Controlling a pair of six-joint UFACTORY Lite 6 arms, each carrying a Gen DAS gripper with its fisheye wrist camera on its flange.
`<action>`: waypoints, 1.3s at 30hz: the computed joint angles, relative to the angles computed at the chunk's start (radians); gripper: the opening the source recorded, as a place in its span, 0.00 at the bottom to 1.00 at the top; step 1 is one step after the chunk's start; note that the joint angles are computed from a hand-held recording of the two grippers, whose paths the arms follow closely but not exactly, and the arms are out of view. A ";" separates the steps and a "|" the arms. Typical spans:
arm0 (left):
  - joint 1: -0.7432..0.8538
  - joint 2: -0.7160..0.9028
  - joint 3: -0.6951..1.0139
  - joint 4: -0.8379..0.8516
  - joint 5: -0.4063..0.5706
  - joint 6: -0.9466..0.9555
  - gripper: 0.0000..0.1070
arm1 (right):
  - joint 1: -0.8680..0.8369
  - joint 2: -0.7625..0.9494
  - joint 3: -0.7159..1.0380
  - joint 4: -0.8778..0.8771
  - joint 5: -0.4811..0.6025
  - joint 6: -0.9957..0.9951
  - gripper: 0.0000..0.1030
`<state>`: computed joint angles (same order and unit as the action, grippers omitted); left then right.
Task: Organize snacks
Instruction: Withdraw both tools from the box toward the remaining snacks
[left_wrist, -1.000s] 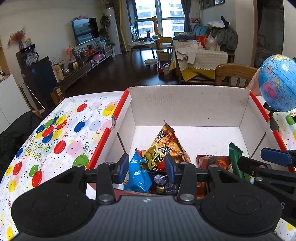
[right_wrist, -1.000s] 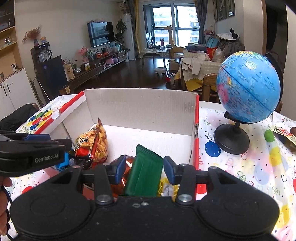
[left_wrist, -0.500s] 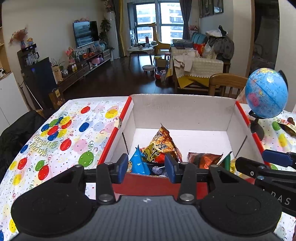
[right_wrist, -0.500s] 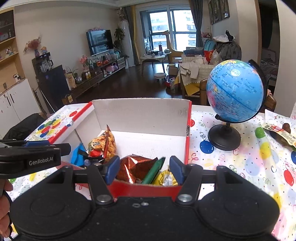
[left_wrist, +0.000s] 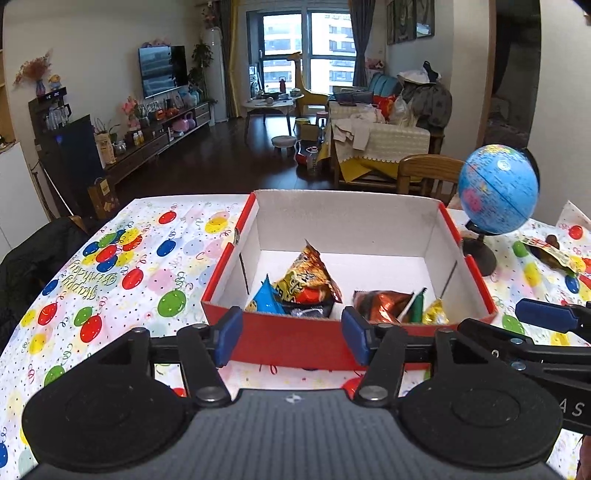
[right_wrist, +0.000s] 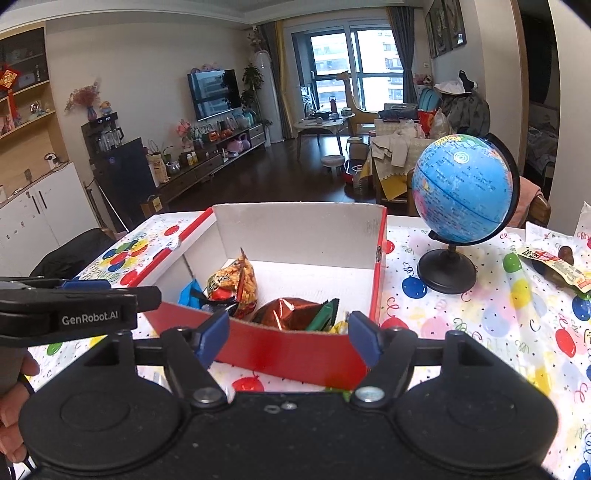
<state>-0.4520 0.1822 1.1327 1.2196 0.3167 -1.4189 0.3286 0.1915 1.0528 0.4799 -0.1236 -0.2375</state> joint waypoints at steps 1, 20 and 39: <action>-0.003 -0.015 -0.015 -0.004 -0.004 0.000 0.55 | 0.001 -0.015 -0.016 -0.011 0.000 0.011 0.71; -0.007 -0.251 -0.321 -0.049 -0.106 -0.035 0.67 | 0.006 -0.222 -0.297 -0.363 -0.004 0.361 0.97; 0.095 -0.007 -0.303 0.569 -0.210 -0.702 0.70 | 0.014 -0.116 -0.387 -0.484 -0.069 0.466 0.91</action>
